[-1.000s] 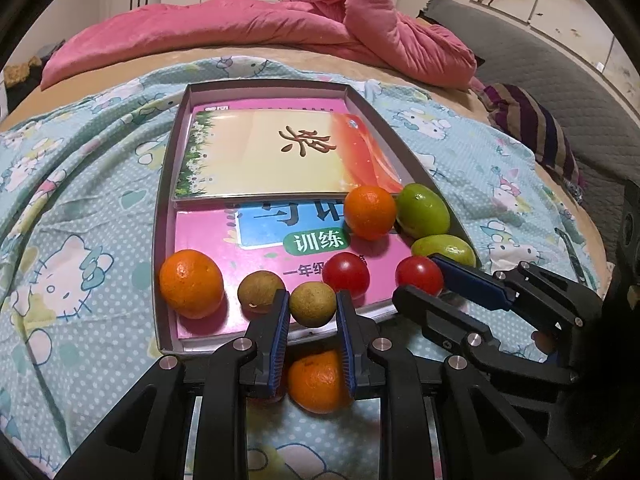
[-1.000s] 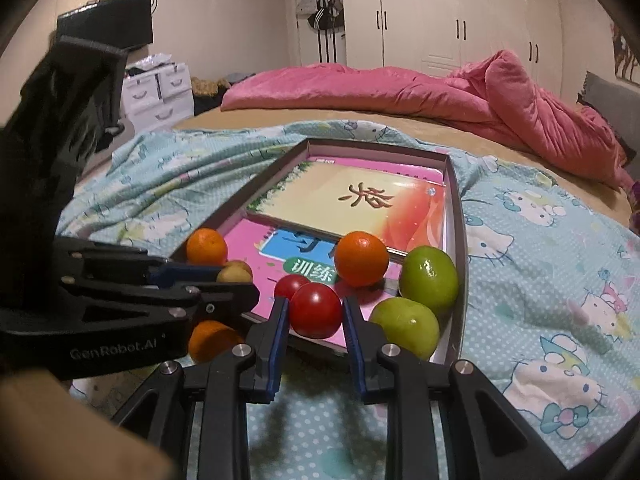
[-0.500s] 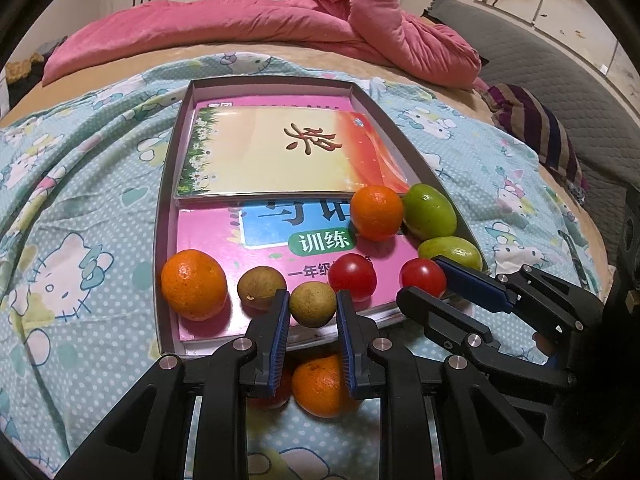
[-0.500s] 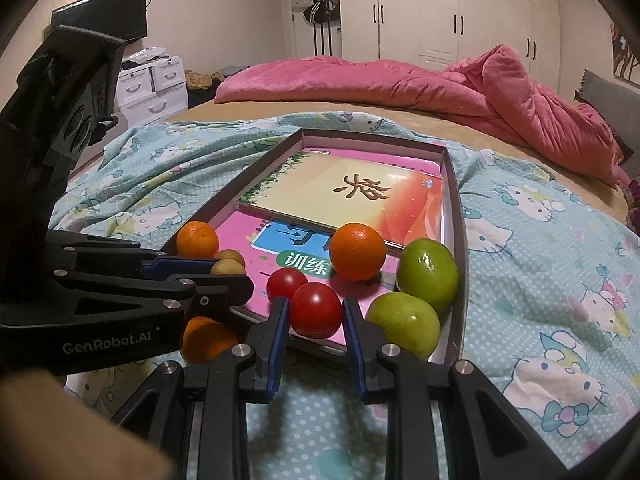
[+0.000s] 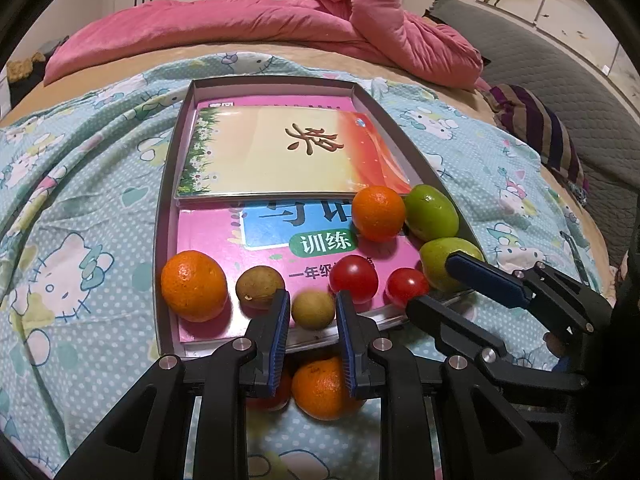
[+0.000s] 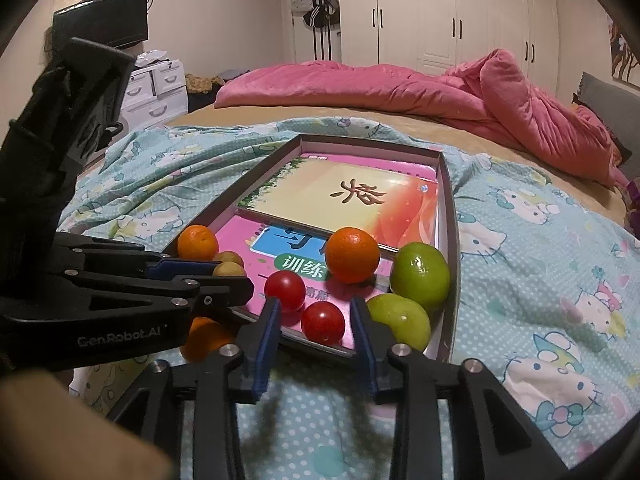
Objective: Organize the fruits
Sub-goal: 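Lower the small fruit and tomato into the tray and open both grippers, then grasp a red tomato with the left gripper while the right gripper grasps an orange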
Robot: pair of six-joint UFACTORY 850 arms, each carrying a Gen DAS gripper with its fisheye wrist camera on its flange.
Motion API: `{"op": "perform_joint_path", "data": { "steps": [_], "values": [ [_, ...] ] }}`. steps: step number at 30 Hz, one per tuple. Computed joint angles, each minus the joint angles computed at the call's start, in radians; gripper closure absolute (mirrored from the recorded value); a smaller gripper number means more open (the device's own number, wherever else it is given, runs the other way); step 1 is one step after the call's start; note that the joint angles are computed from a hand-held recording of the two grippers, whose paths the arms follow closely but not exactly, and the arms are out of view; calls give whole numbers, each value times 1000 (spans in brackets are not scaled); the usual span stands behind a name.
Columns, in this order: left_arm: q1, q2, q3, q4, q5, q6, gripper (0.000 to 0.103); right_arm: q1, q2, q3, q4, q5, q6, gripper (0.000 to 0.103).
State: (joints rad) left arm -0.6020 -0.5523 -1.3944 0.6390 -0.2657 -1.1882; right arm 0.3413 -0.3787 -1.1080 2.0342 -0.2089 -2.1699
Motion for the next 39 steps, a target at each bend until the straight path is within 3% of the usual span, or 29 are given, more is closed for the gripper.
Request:
{"op": "perform_joint_path", "data": {
  "steps": [5,11,15,20,23,26,32,39],
  "values": [
    [0,9,11,50,3,-57,68,3,14,13,63,3,-69,61],
    [-2,15,16,84,-3,-92,64,2,20,17,61,4,-66,59],
    [-3,28,28,153,6,-168,57,0,28,27,145,-9,-143,50],
    [-5,48,45,245,13,-267,49,-2,42,40,222,-21,-211,47],
    [-4,60,61,294,11,-330,44,-5,48,45,251,-27,-234,37],
    [3,74,80,296,12,-354,43,-6,54,50,297,-31,-274,36],
    [17,118,137,404,25,-486,33,-14,67,64,311,-49,-285,36],
    [25,156,185,452,39,-537,28,-20,82,78,251,-72,-227,32]
  ]
}}
